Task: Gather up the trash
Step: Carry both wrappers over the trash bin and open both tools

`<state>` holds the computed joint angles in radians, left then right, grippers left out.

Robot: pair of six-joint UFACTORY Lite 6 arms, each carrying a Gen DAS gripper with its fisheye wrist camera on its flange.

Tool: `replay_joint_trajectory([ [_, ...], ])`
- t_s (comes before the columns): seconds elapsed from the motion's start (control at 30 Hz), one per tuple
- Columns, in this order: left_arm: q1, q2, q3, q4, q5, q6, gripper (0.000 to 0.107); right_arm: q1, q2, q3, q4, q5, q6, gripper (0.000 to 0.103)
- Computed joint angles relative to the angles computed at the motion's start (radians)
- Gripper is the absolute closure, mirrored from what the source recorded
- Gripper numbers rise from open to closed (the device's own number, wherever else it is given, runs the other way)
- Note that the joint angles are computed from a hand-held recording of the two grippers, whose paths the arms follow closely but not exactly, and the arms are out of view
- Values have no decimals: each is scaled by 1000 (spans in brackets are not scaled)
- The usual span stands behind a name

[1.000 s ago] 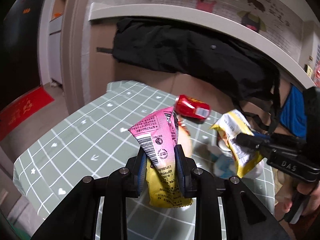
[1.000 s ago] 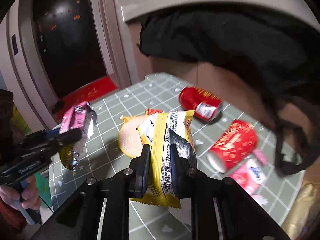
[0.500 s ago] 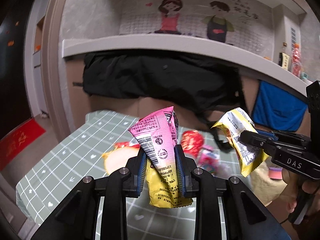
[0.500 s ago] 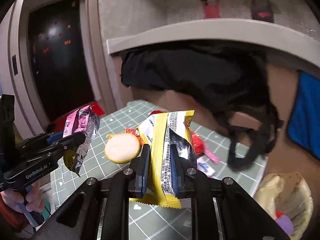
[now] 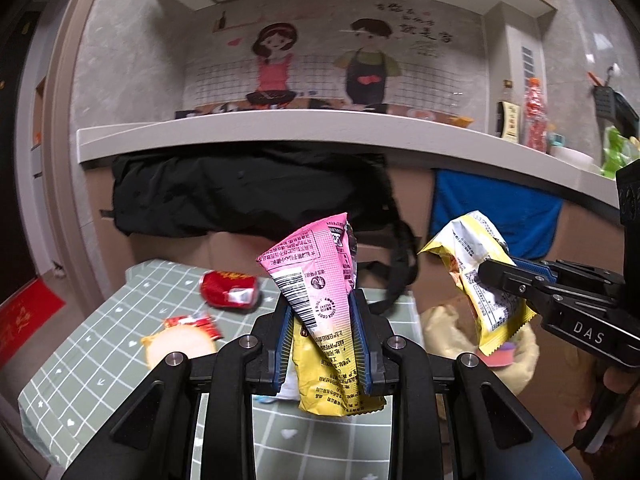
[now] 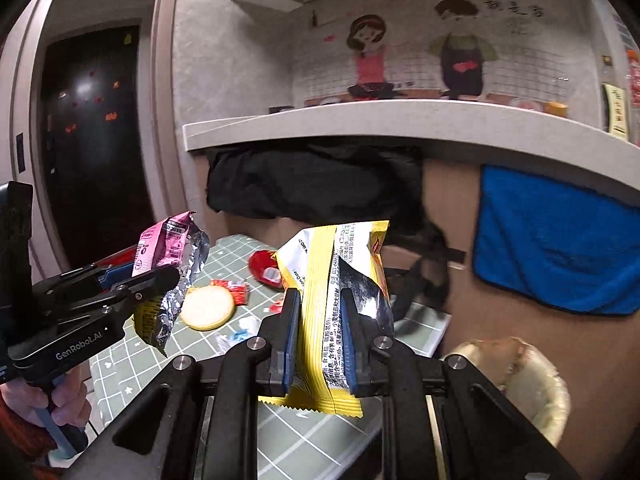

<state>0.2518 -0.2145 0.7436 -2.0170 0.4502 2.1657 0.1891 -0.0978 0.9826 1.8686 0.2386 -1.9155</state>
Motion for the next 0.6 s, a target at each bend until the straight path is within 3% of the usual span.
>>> replay_joint_trajectory([
  [0.27, -184, -9, 0, -38, -47, -43, 79, -196, -166, -146, -60, 91, 34, 85],
  [0.4, -323, 39, 18, -246, -82, 124, 79, -337, -210, -180, -141, 164, 87, 85],
  [0.6, -485, 230, 132, -414, -81, 251, 79, -511, -219, -211, -100, 235, 18, 85],
])
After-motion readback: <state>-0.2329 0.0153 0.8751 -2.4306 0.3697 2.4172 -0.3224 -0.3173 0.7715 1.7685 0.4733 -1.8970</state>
